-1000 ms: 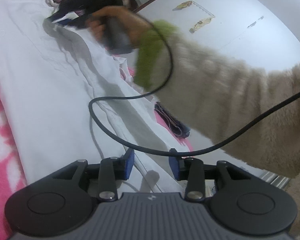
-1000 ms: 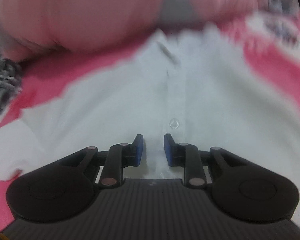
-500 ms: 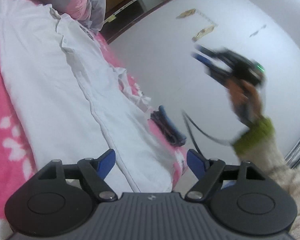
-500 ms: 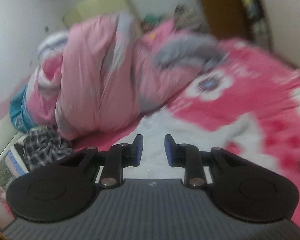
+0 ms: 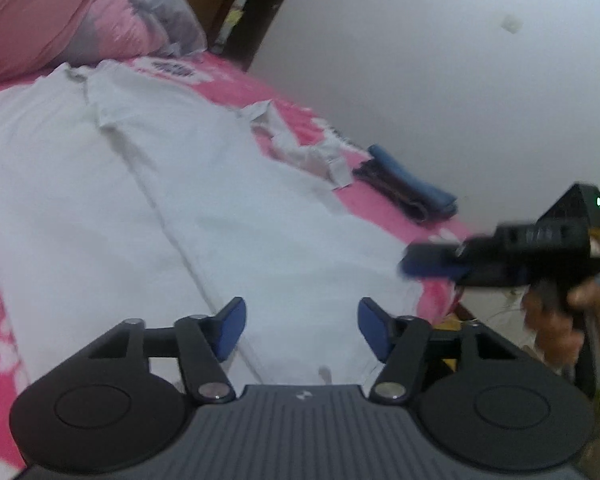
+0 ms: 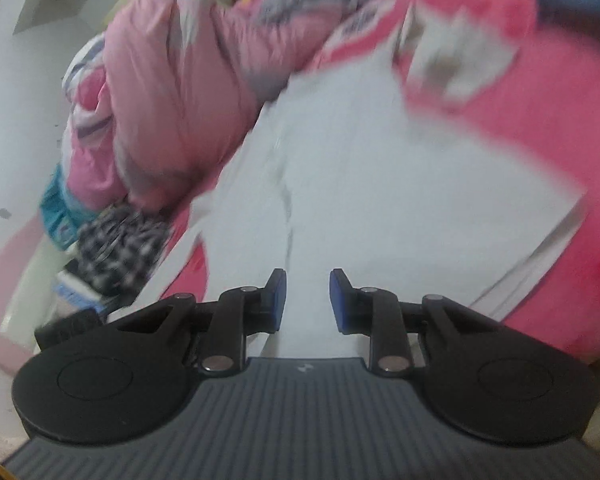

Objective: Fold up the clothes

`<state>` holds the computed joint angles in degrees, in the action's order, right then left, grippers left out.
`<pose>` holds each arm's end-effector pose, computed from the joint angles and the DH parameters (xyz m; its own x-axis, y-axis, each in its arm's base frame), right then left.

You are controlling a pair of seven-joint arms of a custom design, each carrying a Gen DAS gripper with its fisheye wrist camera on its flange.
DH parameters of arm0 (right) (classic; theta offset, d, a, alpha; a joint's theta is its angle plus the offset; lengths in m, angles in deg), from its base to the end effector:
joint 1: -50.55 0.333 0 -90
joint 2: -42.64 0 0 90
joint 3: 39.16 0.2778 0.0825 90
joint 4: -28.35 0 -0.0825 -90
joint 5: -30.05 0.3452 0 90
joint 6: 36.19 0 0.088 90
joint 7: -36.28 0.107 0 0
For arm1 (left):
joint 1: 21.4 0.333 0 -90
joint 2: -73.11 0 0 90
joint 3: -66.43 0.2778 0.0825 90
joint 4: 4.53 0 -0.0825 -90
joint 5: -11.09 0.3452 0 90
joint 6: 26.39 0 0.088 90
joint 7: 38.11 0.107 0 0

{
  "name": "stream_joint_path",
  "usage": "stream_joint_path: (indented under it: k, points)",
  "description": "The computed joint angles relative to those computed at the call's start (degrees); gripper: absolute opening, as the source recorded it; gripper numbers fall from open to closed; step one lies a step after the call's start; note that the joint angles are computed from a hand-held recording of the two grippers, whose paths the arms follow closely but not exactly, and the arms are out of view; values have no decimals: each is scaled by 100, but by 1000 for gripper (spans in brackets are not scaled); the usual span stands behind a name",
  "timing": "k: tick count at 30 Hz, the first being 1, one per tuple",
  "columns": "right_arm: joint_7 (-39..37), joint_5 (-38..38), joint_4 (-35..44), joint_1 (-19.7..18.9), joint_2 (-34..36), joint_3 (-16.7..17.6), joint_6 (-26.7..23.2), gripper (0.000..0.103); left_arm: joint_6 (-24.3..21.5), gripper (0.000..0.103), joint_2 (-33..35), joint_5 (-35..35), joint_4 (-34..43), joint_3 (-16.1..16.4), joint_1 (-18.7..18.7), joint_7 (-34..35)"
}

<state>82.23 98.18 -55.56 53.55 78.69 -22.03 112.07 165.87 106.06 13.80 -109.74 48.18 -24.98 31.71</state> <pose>0.6685 0.1816 0.3570 0.3076 -0.6440 -0.7005 -0.8367 0.1676 -0.5214 0.6135 -0.2154 0.3434 -0.1384 -0.9005 0.4122 -0.6543 -0.2293 -0.7206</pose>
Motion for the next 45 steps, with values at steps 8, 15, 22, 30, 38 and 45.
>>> stream_joint_path:
  k: [8,15,22,30,38,45]
  points:
    - [-656,340,-142,271,16,149,-74,23,77,25,-586,-427,-781,768,-697,-155]
    - [552,-1558,396,1180,375,-352,558,23,537,22,-901,-125,-1593,111,28,-470]
    - [917,-2609,119,1326,288,-233,1023,7,1246,22,-1113,315,-2221,20,423,-1303]
    - [-104,-4016,-663,1390,-244,76,2219,3,1877,30,-1164,988,-2501,203,653,-2241]
    - [-529,-6824,-1139,2587,-402,-1228,2577,2,2090,38,-1101,1453,-2446,357,738,-2880]
    - [-83,-6844,-1769,1951,-872,-662,2663,24,1821,39,-903,2022,-2071,205,886,-3135]
